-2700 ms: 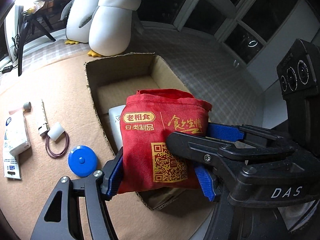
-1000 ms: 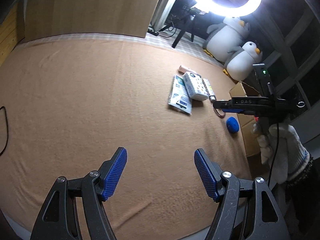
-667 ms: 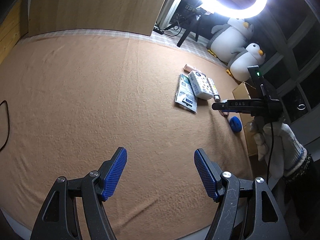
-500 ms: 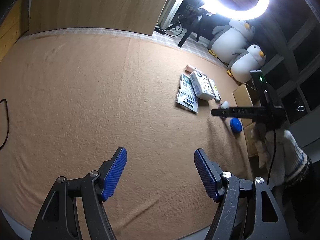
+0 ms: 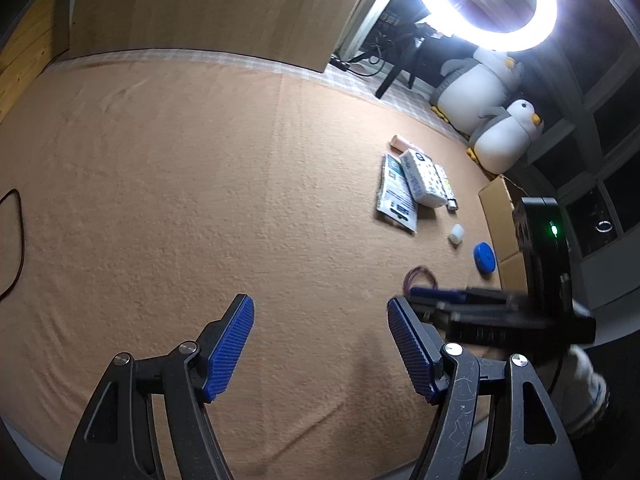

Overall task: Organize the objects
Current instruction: 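Move the left tool to the purple cable coil while the right tool approaches the white cap, then close the left tool on the purple cable while the right tool closes on the white cap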

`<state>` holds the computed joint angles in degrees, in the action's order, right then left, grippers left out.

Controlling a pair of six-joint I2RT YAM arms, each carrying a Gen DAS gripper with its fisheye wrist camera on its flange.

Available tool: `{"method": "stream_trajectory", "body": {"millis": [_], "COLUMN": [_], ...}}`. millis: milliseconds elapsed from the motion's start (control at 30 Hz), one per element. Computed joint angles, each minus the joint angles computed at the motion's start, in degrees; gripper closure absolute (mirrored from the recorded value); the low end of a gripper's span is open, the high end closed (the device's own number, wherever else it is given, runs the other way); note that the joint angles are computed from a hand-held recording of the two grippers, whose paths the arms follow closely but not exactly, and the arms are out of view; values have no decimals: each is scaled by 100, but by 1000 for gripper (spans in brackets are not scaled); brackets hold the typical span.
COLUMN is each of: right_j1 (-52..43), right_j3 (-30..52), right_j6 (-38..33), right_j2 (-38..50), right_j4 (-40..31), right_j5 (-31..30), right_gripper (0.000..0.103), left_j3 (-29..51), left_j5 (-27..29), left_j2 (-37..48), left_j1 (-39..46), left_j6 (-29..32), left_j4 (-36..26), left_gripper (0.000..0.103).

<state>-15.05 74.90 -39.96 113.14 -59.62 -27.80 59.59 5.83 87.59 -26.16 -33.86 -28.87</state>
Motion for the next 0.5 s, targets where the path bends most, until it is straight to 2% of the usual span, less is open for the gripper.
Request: {"method": "stream_trajectory", "body": {"millis": [133, 233, 333, 500], "right_j1": [176, -87, -534, -1030], "right_j3": [-245, -244, 47, 763], "right_j6": [45, -106, -253, 27], "right_j2": [-136, -294, -320, -97], "right_j4": [114, -132, -324, 37], "right_j5": [-70, -242, -349, -25], "right_gripper": [61, 61, 61, 61], "left_j3": [-114, -141, -87, 246], "left_j5": [55, 52, 27, -53], "left_j2": [-62, -58, 70, 535], "left_j1": [161, 185, 79, -377], "left_j6": [39, 107, 136, 182], "left_j4": [5, -8, 4, -1], "left_gripper": [30, 31, 31, 31]}}
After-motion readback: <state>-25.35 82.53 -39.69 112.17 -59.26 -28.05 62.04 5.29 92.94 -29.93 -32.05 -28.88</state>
